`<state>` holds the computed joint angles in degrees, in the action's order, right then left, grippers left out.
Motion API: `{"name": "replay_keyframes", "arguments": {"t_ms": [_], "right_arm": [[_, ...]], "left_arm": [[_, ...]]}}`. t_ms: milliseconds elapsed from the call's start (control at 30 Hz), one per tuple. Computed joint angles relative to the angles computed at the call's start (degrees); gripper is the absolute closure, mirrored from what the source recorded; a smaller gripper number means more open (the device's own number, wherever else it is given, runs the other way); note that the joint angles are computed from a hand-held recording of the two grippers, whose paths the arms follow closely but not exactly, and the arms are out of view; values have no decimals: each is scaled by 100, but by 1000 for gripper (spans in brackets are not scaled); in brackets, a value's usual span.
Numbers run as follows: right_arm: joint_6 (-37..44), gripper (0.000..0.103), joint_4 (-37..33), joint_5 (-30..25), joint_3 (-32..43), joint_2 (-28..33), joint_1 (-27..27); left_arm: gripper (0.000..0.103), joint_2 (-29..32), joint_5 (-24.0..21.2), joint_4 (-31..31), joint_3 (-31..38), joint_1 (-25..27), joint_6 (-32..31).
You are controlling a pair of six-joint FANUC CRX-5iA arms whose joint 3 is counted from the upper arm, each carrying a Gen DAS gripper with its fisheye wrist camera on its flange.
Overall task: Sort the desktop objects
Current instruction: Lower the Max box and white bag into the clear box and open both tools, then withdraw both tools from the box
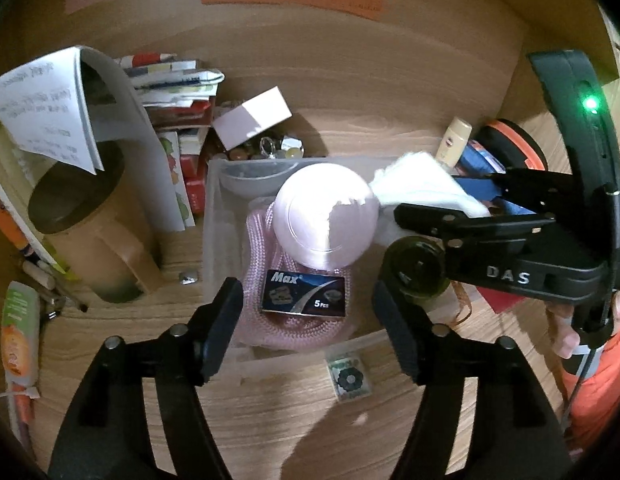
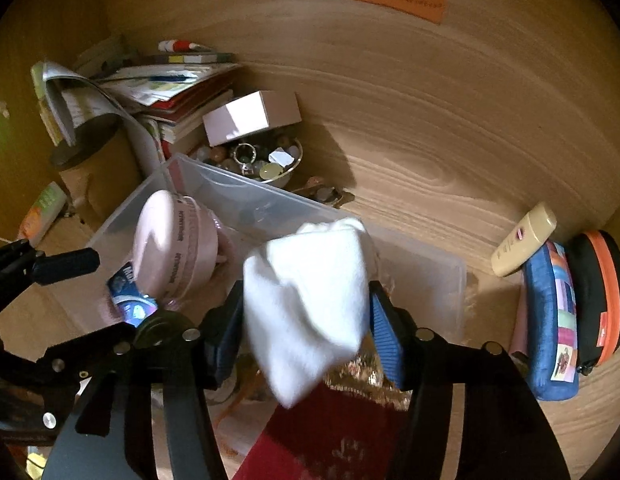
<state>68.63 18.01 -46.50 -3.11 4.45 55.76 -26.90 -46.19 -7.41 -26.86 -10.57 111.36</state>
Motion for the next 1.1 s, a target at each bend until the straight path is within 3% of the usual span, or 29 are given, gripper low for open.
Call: {"name": "replay_keyframes", "arguments": {"t_ms": [133,233,433,533,700,833,1100], "right_arm": [[-138,46,170,166,-250,-278,68],[-520,36,636,408,-627,-577,180],[-845,35,990,667,-1091,-1047,350],[-926,22,1037,761,-1297,-1276,430],[-1108,22,1285,924,-1754,-1682,588],[-1334,22,1589,1033,-2181,-1954,731],[-1001,22,746,909,-2344,-2132,708]], "left_arm": [[33,-44,-72,-157,61,-91,191],[32,-110,-143,-246,91,-139,338],[27,-270,-321,-582,170,-351,721],[18,-407,-419,-672,154,-461,826],[13,-500,-730,-1109,219,-797,1171],[12,-508,-887,-1054,147,-844,1136],[12,-308,-882,-681,-93,-758,925]]}}
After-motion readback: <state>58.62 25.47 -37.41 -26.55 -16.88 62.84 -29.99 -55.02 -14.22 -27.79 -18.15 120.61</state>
